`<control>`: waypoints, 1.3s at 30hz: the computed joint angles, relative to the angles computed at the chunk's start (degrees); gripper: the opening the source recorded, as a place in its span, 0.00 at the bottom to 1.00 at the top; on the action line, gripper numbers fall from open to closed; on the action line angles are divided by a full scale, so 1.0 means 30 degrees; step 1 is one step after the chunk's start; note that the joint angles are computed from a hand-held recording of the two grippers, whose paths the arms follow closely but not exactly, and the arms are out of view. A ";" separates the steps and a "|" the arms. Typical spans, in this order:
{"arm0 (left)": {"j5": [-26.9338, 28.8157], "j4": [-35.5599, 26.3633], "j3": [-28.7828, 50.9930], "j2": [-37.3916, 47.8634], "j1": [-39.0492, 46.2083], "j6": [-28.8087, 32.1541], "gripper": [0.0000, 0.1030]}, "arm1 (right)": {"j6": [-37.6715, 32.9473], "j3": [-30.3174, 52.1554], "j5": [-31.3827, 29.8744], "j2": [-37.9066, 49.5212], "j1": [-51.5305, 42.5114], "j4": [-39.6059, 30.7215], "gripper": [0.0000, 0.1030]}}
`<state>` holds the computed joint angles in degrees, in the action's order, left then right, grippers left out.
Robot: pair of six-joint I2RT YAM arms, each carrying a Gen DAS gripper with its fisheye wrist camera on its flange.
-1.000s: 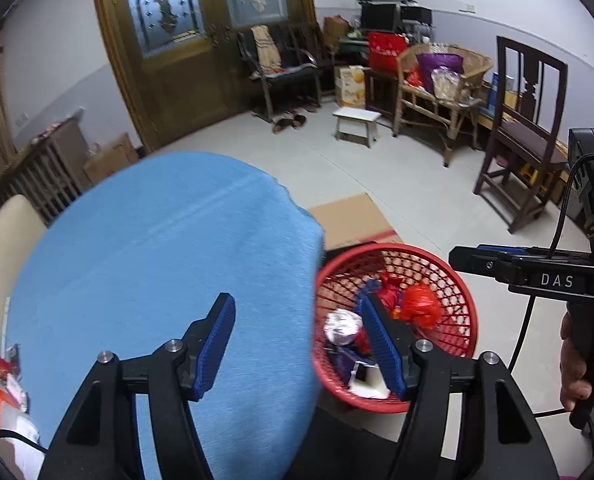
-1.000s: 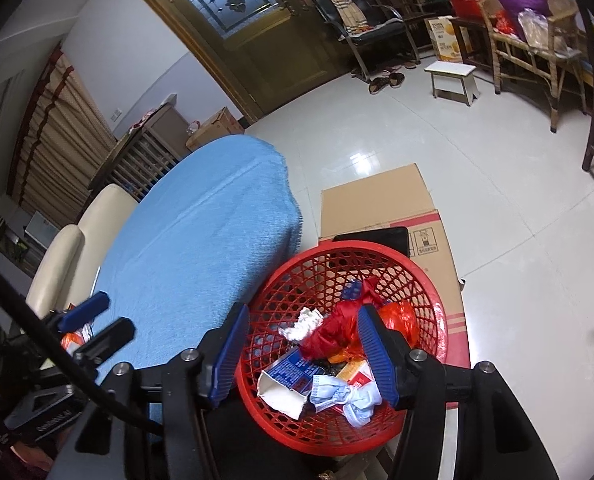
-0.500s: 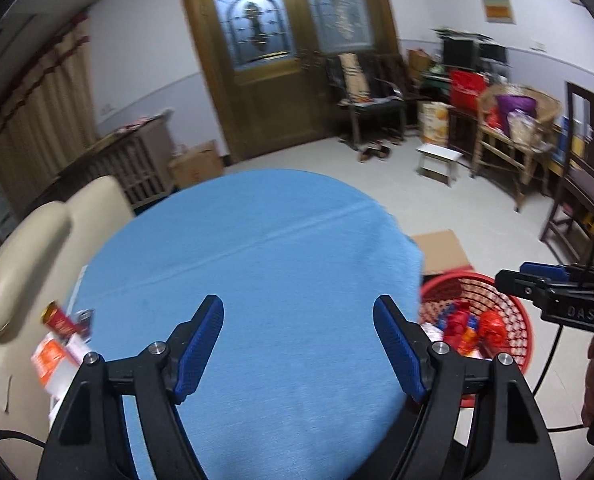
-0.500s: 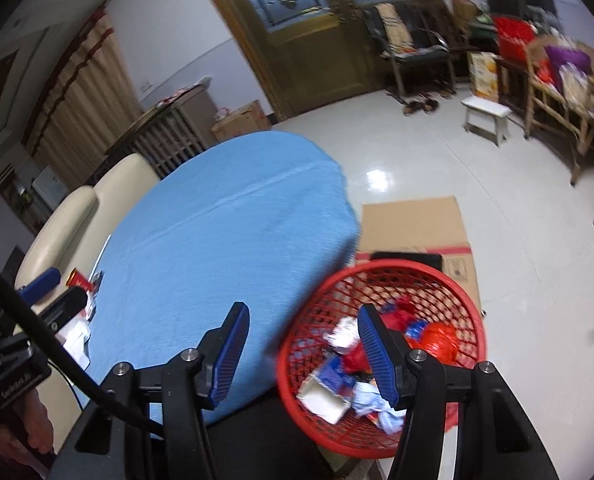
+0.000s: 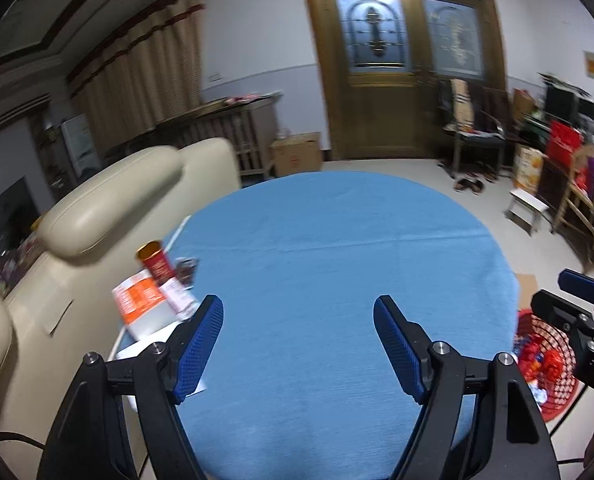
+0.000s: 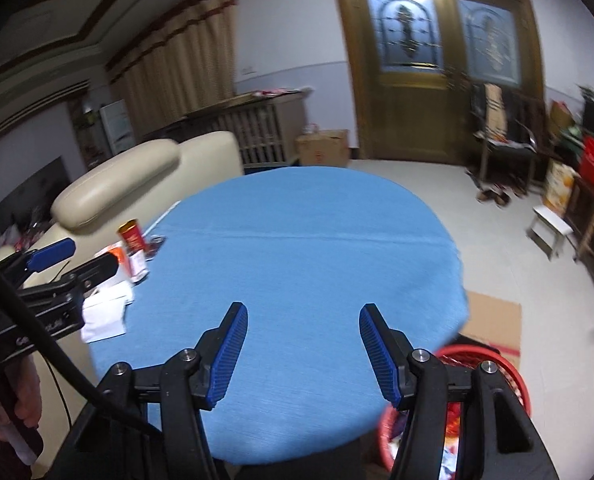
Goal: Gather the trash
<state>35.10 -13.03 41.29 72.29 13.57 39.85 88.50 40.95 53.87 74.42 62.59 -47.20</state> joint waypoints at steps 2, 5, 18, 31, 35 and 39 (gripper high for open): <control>0.0325 0.0123 0.0611 0.0738 0.0868 -0.0062 0.76 | -0.1093 0.0707 0.0053 0.0686 -0.0311 0.0674 0.60; 0.0822 0.0025 0.1554 0.1687 0.1970 -0.0067 0.76 | -0.2653 0.1666 -0.0052 0.1488 -0.0811 0.1797 0.60; 0.2859 -0.0515 0.3643 0.3790 0.4975 0.0670 0.77 | -0.4826 0.4659 -0.0226 0.4423 -0.1136 0.3458 0.60; 0.3348 0.0052 0.3656 0.3773 0.5728 0.0470 0.78 | -0.3239 0.5105 0.0798 0.5356 -0.0409 0.2976 0.61; 0.3410 -0.0146 0.3646 0.3733 0.5735 0.0683 0.78 | -0.2699 0.5018 0.1081 0.5428 -0.0318 0.2624 0.61; 0.3273 -0.0228 0.3385 0.3441 0.5620 0.0917 0.78 | -0.2515 0.4722 0.1086 0.5279 -0.0284 0.2795 0.61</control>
<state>44.92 -13.71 51.45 82.61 30.43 42.60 80.95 55.12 57.12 90.26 61.74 -38.81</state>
